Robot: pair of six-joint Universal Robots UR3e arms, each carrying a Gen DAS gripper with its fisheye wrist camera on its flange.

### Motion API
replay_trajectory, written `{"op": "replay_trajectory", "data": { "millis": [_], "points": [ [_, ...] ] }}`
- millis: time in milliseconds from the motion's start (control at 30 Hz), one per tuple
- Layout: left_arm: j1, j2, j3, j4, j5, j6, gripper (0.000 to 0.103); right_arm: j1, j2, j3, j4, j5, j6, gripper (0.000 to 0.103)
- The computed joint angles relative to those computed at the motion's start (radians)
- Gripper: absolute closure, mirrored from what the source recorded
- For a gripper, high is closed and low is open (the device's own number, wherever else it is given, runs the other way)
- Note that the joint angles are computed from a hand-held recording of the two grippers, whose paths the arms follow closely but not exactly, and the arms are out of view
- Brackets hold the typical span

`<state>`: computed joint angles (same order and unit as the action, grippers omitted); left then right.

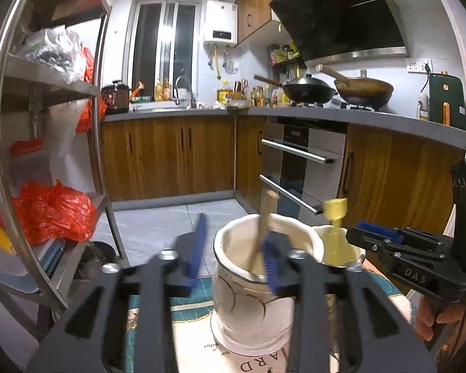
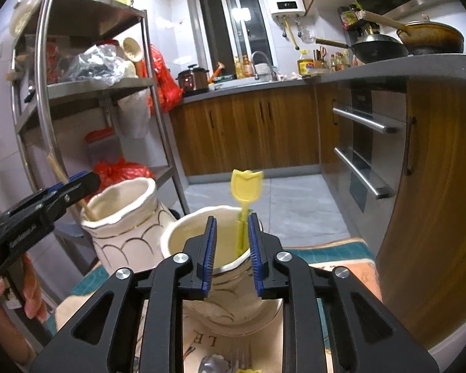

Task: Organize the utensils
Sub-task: 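Release both utensils into the holder and pull both tools back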

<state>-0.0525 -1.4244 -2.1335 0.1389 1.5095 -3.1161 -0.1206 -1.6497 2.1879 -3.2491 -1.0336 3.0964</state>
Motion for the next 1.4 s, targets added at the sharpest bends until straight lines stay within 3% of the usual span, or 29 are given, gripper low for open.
{"op": "replay_trajectory", "data": {
  "millis": [100,233,300,367,500,667,933,1067,1233,1400],
  "points": [
    [-0.002,0.031,-0.025,0.012,0.007,0.004,0.049,-0.037,-0.040,0.031,-0.020,0.036,0.012,0.060],
    [0.039,0.107,-0.093,0.011,-0.045,-0.014,0.028,-0.094,-0.113,0.079,-0.034,0.100,0.013,0.027],
    [0.057,0.142,-0.129,0.022,-0.060,-0.026,0.009,-0.118,-0.154,0.098,-0.029,0.124,0.010,0.020],
    [0.084,0.192,-0.173,0.030,-0.087,-0.038,0.005,-0.142,-0.202,0.114,-0.006,0.149,0.007,0.009],
    [0.128,0.289,-0.240,-0.027,-0.141,-0.016,0.005,-0.195,-0.326,0.169,0.059,0.178,-0.026,0.007],
    [0.121,0.366,-0.304,-0.096,-0.120,0.028,0.005,-0.271,-0.484,0.240,0.245,0.204,-0.108,0.006],
    [0.072,0.482,-0.308,-0.347,-0.084,0.089,0.005,-0.375,-0.712,0.230,0.786,0.211,-0.325,0.006],
    [0.002,0.484,-0.320,-0.386,-0.017,0.108,0.005,-0.440,-0.818,0.243,0.987,0.224,-0.423,0.006],
    [-0.039,0.453,-0.326,-0.463,0.024,0.120,0.005,-0.447,-0.890,0.281,1.095,0.170,-0.495,0.006],
    [-0.018,0.445,-0.336,-0.573,-0.024,0.119,0.006,-0.382,-0.851,0.311,1.042,0.082,-0.496,0.006]
  ]
}}
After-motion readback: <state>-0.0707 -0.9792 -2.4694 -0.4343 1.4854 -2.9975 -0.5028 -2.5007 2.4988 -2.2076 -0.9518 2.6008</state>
